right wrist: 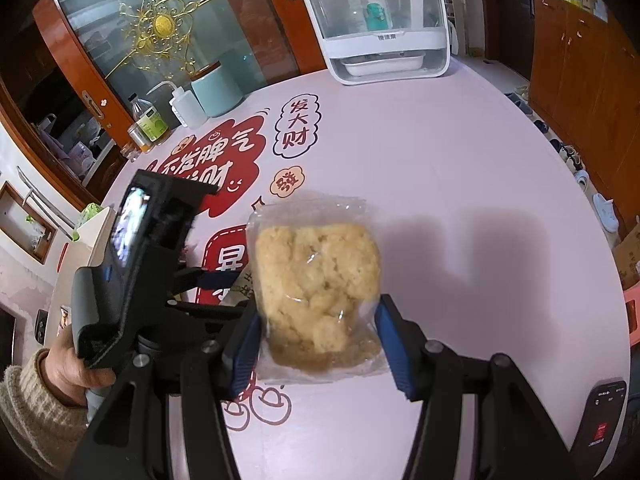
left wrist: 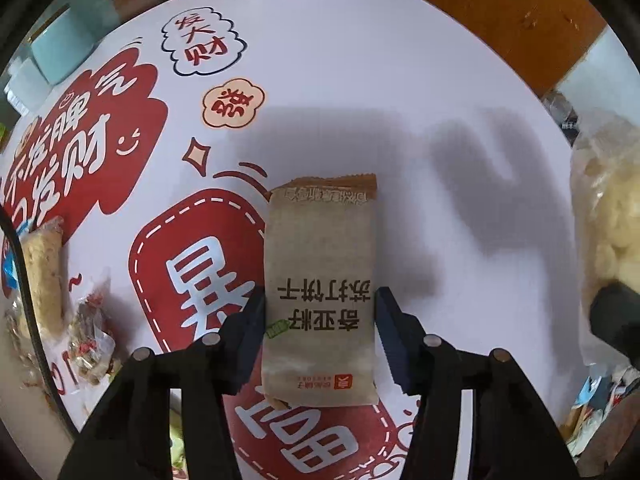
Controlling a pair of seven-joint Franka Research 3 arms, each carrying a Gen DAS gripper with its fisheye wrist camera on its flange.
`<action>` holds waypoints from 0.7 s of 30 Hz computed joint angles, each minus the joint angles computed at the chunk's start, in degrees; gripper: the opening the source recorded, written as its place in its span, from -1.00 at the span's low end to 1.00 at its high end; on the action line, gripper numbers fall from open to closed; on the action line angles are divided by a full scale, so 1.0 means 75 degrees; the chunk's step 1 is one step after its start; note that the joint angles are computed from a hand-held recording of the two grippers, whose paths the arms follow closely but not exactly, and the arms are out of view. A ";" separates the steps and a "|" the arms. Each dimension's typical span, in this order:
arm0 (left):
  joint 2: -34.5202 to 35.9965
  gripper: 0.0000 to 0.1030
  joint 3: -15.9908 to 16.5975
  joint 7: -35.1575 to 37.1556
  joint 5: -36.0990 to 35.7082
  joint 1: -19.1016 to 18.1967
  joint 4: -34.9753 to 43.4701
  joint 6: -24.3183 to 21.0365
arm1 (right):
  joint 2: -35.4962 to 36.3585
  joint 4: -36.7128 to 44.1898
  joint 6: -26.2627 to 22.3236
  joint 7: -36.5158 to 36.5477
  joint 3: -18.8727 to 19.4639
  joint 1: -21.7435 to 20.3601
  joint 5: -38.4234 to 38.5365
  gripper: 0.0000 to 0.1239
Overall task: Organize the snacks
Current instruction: 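Carry both packs over the white tray and open both grippers inside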
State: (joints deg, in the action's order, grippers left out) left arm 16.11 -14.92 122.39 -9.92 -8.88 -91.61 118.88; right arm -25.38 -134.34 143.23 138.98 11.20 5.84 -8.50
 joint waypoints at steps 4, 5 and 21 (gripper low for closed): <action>-0.0157 0.00 -0.0017 0.0164 -0.0238 0.0095 -0.0230 0.0097 | 0.0008 -0.0022 -0.0010 -0.0022 -0.0013 0.0019 0.0021 -0.10; -0.0212 0.01 -0.0014 0.0233 -0.0337 0.0139 -0.0258 0.0048 | 0.0009 -0.0017 -0.0014 -0.0032 -0.0013 0.0021 0.0016 -0.10; -0.1750 0.01 0.0732 0.1222 -0.1532 0.0941 -0.0687 -0.0299 | 0.0776 0.1384 -0.0724 0.0081 0.0413 0.0552 -0.0574 -0.10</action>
State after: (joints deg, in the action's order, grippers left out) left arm 2.99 -9.43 131.56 -21.41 -1.82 -96.76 116.64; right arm -19.56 -123.96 137.80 139.59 14.30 9.98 -12.81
